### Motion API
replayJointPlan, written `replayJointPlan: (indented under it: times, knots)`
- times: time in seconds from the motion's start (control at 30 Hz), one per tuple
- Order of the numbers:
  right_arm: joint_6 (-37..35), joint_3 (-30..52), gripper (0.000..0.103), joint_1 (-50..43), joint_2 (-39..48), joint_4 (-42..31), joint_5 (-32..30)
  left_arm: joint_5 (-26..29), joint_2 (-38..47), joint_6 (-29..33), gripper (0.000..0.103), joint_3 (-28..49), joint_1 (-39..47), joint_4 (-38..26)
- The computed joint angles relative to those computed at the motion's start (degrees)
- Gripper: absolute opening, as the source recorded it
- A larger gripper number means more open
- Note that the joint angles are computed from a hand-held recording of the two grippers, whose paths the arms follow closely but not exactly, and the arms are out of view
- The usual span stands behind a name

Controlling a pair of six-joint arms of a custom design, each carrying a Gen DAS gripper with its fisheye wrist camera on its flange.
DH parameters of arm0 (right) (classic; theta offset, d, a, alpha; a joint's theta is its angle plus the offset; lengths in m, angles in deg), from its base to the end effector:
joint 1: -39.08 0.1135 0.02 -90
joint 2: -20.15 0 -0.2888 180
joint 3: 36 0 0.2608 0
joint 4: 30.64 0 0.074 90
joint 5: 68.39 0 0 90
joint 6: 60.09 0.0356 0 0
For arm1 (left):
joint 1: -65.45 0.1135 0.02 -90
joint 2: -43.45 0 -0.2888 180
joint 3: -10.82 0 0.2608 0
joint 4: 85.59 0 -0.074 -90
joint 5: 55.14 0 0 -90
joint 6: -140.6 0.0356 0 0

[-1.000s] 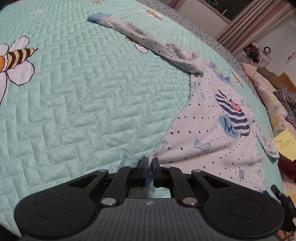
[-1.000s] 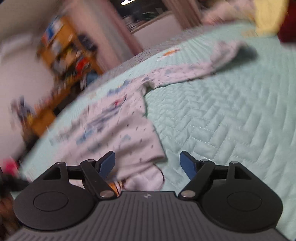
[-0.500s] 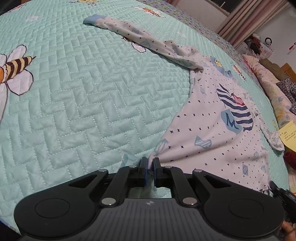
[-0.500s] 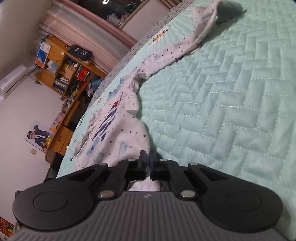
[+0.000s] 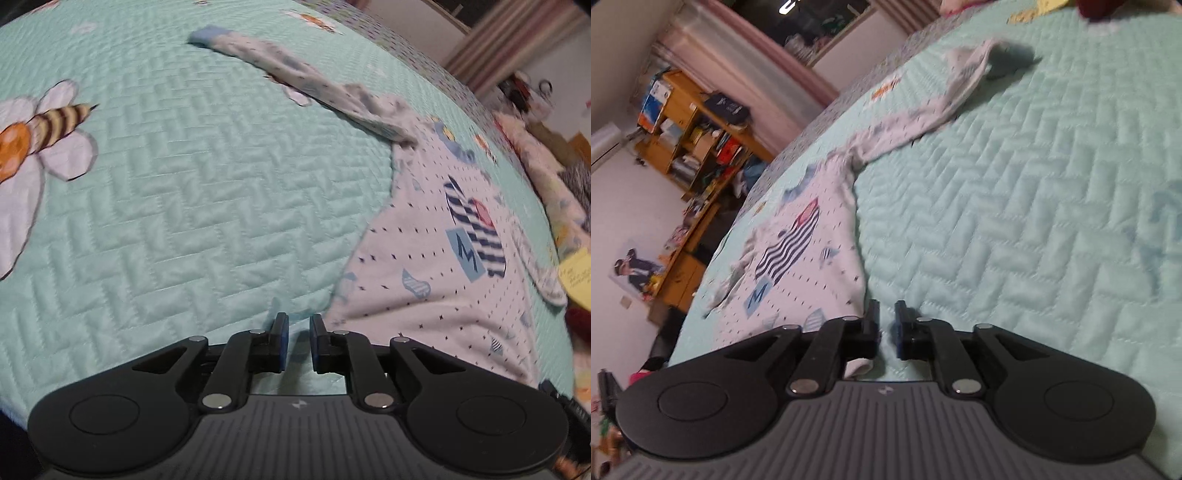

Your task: Fold clothes

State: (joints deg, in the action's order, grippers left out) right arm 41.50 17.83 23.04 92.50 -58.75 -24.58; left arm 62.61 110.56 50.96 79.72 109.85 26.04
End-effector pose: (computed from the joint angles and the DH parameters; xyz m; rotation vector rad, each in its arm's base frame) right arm 0.2449 -0.0437 0.2342 0.1638 2.2356 0.9076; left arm 0.1618 0.1353 0.2909 -0.8382 2.4221 -0.3826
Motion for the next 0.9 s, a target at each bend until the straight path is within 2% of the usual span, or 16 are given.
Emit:
replayJointPlan:
  times: [0.03, 0.1, 0.17, 0.23, 0.27, 0.33, 0.43, 0.5, 0.6, 0.73, 0.83, 0.9]
  knots:
    - [-1.8, -0.2, 0.023, -0.4, -1.5, -1.0, -1.0, 0.9, -0.1, 0.5, 0.018, 0.2, 0.8, -0.9]
    - [-1.4, -0.3, 0.026, -1.1, -1.3, -3.2, -7.5, 2.9, -0.6, 1.0, 0.02, 0.1, 1.7, -2.4]
    - [0.3, -1.0, 0.038, -1.3, -0.8, -4.5, -12.7, 4.8, -1.4, -0.1, 0.027, -1.0, 1.3, -2.6]
    - [3.3, -2.7, 0.043, -0.9, -0.9, -4.1, -14.3, 6.8, -2.7, -3.7, 0.05, -3.4, 0.6, -1.2]
    - [5.3, -3.9, 0.047, -0.8, -0.3, -2.9, -15.4, 8.0, -3.6, -5.3, 0.055, -4.8, 0.2, -0.1]
    - [10.4, -6.5, 0.048, -0.5, 1.0, 1.2, -17.8, 9.0, -5.5, -9.1, 0.073, -7.1, -1.7, 2.6]
    - [18.4, -9.2, 0.047, 2.5, 1.3, 9.5, -16.4, 7.1, -7.5, -15.7, 0.093, -8.8, -6.6, 6.7]
    - [21.0, -8.9, 0.047, 4.9, 1.3, 11.8, -13.5, 5.3, -7.9, -19.9, 0.1, -9.7, -10.5, 9.2]
    - [24.7, -9.4, 0.047, 8.1, 0.8, 15.2, -9.5, 0.7, -7.5, -24.9, 0.102, -10.5, -16.0, 13.4]
    - [31.8, -11.8, 0.047, 10.8, 0.6, 23.4, -5.8, 5.9, -6.3, -28.0, 0.102, -12.3, -14.0, 18.5]
    - [35.2, -13.9, 0.047, 10.8, 1.3, 29.2, -5.4, 10.2, -5.4, -30.7, 0.102, -13.9, -11.6, 22.2]
    - [37.5, -14.7, 0.048, 11.2, 2.2, 32.9, -5.1, 11.0, -5.3, -32.9, 0.102, -15.0, -11.6, 25.0]
